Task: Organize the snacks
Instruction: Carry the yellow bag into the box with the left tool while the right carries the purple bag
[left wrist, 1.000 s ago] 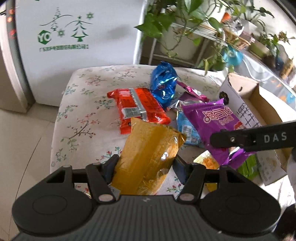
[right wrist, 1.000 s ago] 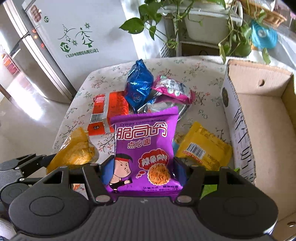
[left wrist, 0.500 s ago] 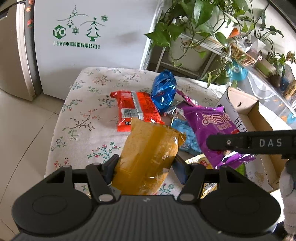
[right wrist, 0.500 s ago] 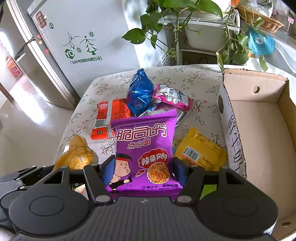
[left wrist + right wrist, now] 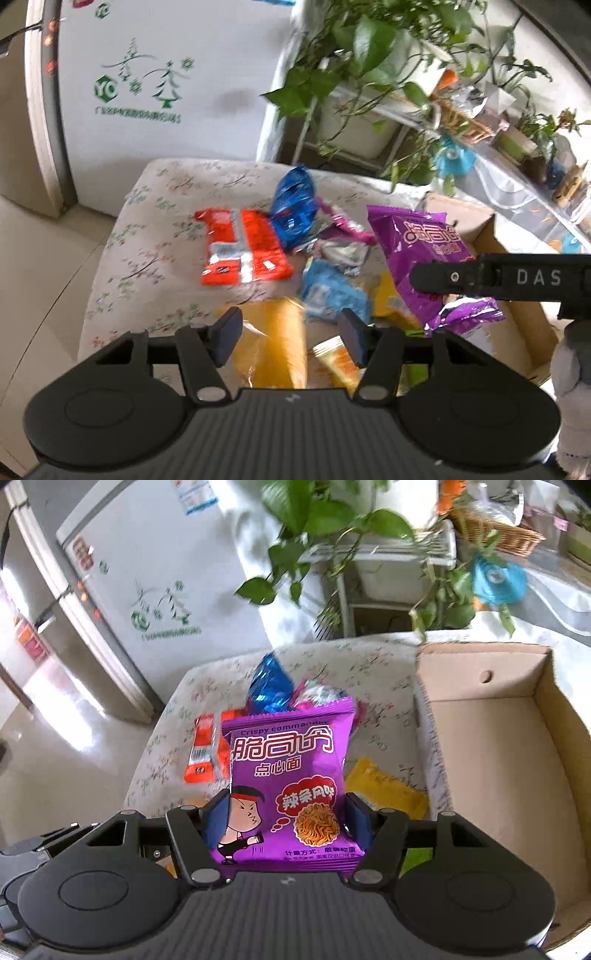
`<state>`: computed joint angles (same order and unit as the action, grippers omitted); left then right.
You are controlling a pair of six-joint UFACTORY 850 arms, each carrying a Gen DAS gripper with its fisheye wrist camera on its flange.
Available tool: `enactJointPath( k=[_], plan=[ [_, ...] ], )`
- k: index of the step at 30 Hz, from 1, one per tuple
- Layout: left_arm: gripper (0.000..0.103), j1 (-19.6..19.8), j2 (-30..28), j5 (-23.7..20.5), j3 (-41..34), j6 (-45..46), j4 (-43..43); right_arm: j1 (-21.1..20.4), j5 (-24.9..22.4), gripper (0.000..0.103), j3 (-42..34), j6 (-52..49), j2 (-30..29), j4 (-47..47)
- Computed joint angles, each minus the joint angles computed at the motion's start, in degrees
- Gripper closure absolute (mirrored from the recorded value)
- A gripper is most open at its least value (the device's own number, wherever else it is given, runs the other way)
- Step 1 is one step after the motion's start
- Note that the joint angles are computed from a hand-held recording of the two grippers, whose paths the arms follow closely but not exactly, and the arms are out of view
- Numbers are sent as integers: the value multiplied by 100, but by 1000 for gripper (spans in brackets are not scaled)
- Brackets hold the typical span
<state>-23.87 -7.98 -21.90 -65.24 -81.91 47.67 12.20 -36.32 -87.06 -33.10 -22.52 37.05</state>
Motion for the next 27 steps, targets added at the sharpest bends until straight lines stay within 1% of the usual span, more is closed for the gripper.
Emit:
enactJointPath(
  k=[2, 3, 4, 6, 7, 8, 9, 10, 11, 12, 14, 15, 19, 20, 21, 22, 23, 27],
  plan=[
    [47, -54, -78, -79, -91, -20, 54, -60, -4, 32, -15, 42, -4, 39],
    [50, -70, -120, -155, -136, 21, 21, -79, -14, 32, -18, 87, -14, 26],
    [50, -81, -145, -199, -158, 52, -3, -100, -24, 32, -22, 170, -24, -6],
    [50, -83, -134, -173, -126, 104, 2, -148, -36, 32, -26, 280, -27, -16],
    [49, -88, -122, -199, -105, 102, 45, -174, -28, 32, -22, 265, -16, 30],
    [43, -83, -117, -206, -89, 207, 17, -192, -17, 32, -8, 228, -2, 91],
    [30, -57, -131, -178, -97, 477, -176, -216, -15, 32, 2, 196, 11, 158],
    [25, -28, -164, -180, -123, 850, -495, -232, -21, 32, 1, 189, 12, 202],
    [22, -22, -197, -265, -151, 983, -669, -244, -28, 32, -6, 192, 10, 231],
    [22, -21, -243, -344, -178, 897, -733, -247, -19, 32, -7, 198, 11, 237],
    [22, 44, -358, -232, -249, 1027, -1162, -235, 0, 32, -8, 178, 9, 248],
    [22, 49, -452, -256, -319, 995, -1200, -233, -13, 32, -8, 167, 6, 260],
    [22, 12, -890, -744, -706, 1079, -1290, -228, -33, 32, -6, 147, 8, 254],
    [23, 18, -970, -847, -767, 1083, -1386, -235, -32, 32, -3, 134, 13, 271],
    [29, 35, -1022, -890, -784, 1058, -1468, -242, -31, 32, -5, 129, 13, 287],
    [35, 51, -1046, -873, -768, 1035, -1523, -251, -32, 32, -10, 130, 11, 303],
    [45, 68, -1054, -826, -737, 1044, -1565, -257, -31, 32, -14, 134, 10, 315],
    [50, 32, -871, -579, -491, 587, -1231, -272, -40, 32, -6, 136, 15, 343]
  ],
)
